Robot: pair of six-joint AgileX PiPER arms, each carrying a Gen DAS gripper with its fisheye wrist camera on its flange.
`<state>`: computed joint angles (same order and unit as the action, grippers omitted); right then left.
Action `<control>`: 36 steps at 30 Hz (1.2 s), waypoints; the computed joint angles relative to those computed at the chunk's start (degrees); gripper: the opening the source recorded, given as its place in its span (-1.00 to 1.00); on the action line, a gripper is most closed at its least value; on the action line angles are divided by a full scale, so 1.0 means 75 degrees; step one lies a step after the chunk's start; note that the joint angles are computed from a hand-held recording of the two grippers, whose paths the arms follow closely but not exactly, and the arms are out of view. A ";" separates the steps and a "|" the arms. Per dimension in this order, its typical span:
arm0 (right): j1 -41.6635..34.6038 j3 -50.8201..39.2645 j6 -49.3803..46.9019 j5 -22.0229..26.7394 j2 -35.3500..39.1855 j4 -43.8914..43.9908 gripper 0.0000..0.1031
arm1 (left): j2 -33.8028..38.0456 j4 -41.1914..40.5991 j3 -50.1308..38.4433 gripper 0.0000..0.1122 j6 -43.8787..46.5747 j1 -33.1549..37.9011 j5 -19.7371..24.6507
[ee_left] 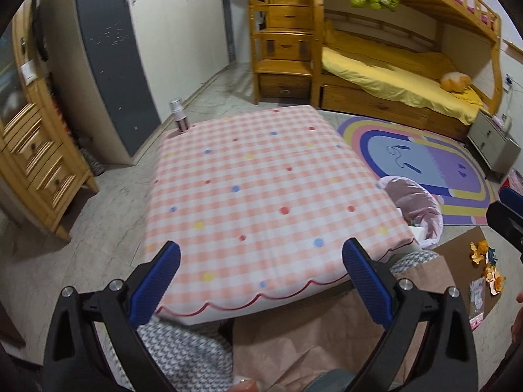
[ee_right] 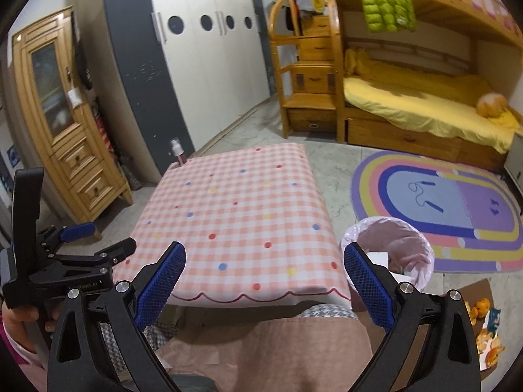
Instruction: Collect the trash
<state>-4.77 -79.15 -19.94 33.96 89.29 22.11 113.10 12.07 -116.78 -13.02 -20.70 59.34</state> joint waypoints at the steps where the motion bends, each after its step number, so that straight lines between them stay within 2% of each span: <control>1: 0.0063 0.0051 -0.0064 0.0022 -0.0038 -0.0011 0.86 | -0.0184 0.0007 0.0291 0.72 -0.0068 0.0066 -0.0078; 6: 0.0384 0.0231 -0.0193 0.0023 -0.0058 -0.0083 0.86 | -0.0969 0.0233 0.1599 0.72 -0.0340 0.0279 -0.0514; 10: 0.0531 0.0292 -0.0256 -0.0011 -0.0033 -0.0055 0.86 | -0.1157 0.0292 0.1910 0.72 -0.0492 0.0399 -0.0529; 36: 0.0612 0.0132 -0.0110 0.0044 0.0113 -0.0177 0.86 | -0.1059 0.0204 0.1922 0.72 -0.0552 0.0506 -0.0526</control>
